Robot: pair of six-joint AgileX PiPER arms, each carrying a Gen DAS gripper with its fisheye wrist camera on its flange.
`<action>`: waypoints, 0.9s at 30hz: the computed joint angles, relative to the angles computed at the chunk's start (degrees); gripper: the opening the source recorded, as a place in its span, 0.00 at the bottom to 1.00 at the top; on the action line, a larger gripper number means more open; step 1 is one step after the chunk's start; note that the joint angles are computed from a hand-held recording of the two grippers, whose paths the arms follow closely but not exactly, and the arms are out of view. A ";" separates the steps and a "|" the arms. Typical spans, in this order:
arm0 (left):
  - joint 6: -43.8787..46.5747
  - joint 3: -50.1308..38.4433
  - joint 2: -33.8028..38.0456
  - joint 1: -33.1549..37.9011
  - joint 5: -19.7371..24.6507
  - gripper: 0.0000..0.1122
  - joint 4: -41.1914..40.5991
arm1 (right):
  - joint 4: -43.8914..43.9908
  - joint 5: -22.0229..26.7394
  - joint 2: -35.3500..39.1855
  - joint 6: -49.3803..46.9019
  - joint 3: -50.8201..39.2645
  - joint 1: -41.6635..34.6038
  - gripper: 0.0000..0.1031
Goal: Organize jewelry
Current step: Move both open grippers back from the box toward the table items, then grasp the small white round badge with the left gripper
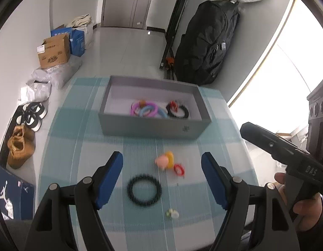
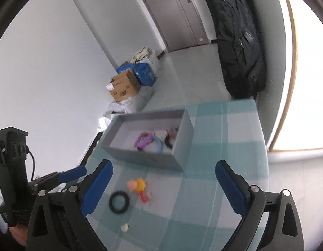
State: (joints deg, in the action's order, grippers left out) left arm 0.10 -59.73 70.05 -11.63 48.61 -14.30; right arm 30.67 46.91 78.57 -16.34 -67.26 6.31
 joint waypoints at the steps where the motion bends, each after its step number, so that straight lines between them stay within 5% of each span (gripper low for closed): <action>1: 0.31 0.27 -0.31 0.47 0.45 0.65 -0.36 | -0.42 0.08 -0.67 0.27 0.93 0.11 0.96; 10: -0.69 4.21 -2.72 0.36 1.83 0.65 -1.19 | -3.13 0.44 -4.47 0.72 7.05 1.62 0.97; 14: 6.42 6.39 -3.40 3.36 4.54 0.65 -8.86 | -2.48 0.18 -5.22 0.27 8.80 0.98 0.97; 27: 1.40 5.22 3.07 -2.46 2.78 0.65 -4.33 | -0.42 -0.02 -6.70 0.22 12.54 -0.45 0.97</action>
